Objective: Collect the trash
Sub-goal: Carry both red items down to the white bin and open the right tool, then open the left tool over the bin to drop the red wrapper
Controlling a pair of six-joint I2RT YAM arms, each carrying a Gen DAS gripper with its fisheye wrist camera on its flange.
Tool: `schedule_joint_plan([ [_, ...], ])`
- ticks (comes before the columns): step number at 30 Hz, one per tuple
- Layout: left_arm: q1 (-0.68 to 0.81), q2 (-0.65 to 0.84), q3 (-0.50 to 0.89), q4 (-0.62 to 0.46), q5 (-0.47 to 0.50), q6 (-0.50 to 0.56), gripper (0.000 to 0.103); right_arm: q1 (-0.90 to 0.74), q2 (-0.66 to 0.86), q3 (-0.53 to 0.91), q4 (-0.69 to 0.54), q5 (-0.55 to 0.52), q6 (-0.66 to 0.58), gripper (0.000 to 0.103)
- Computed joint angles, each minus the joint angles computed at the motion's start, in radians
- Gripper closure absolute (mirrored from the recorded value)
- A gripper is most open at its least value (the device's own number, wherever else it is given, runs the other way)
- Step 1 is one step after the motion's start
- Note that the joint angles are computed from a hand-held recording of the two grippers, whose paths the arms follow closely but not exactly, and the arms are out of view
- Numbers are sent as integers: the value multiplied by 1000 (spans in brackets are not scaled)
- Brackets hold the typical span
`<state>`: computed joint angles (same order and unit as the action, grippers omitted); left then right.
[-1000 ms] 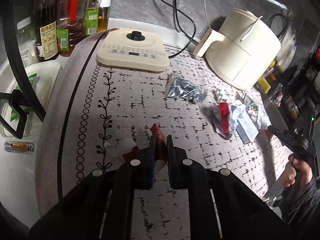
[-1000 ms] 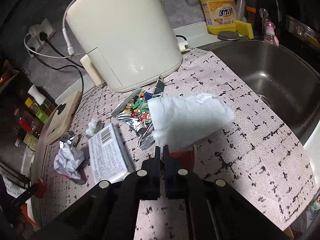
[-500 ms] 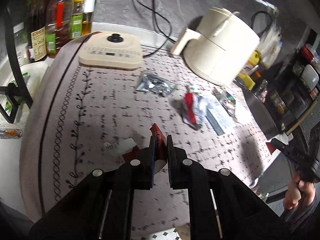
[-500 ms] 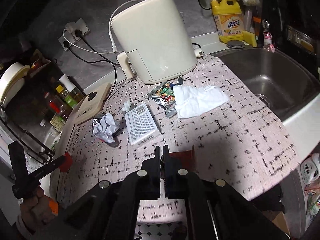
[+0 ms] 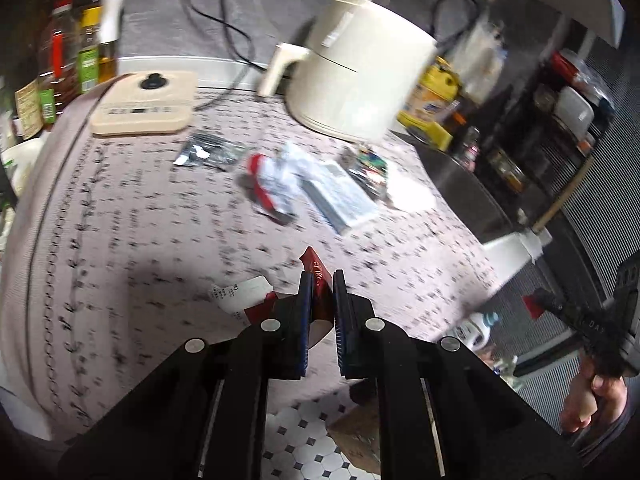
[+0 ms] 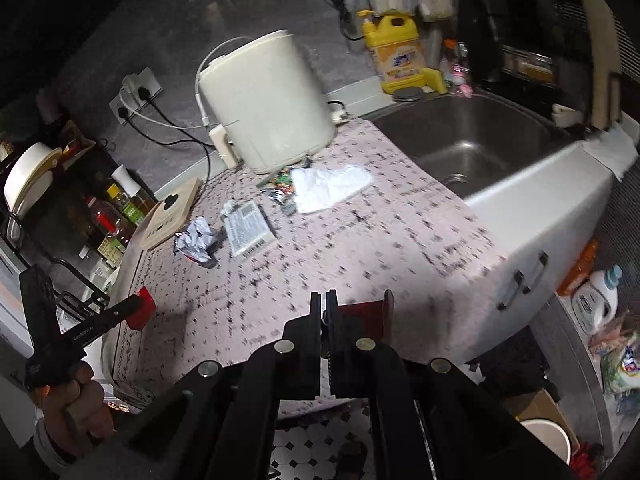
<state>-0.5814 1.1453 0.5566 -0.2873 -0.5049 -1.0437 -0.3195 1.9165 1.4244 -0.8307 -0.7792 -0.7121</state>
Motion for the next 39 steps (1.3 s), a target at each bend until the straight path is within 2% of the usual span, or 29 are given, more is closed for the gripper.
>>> schedule_joint_plan([
  [7, -114, 208, 92, 140, 25, -10, 92, -193, 49, 30, -82, 59, -128, 99],
  [11, -168, 357, 183, 202, 66, 8, 92, -304, 125, 92, -117, 97, -156, 99],
  [18, -265, 561, 374, 210, 114, 41, 92, -468, 265, 240, -190, 125, -205, 99],
  [22, -308, 655, 468, 216, 132, 44, 92, -530, 338, 321, -249, 158, -243, 95],
  [23, -317, 681, 494, 216, 141, 43, 92, -542, 354, 340, -257, 175, -247, 89],
  [24, -327, 704, 517, 217, 149, 44, 92, -553, 365, 355, -262, 184, -248, 63],
  [25, -338, 726, 541, 214, 157, 47, 92, -567, 372, 364, -259, 184, -244, 49],
  [26, -345, 745, 564, 209, 163, 49, 92, -588, 370, 365, -240, 168, -234, 39],
  [39, -427, 1070, 997, 98, 303, 144, 92, -794, 578, 735, -390, 179, -221, 39],
])
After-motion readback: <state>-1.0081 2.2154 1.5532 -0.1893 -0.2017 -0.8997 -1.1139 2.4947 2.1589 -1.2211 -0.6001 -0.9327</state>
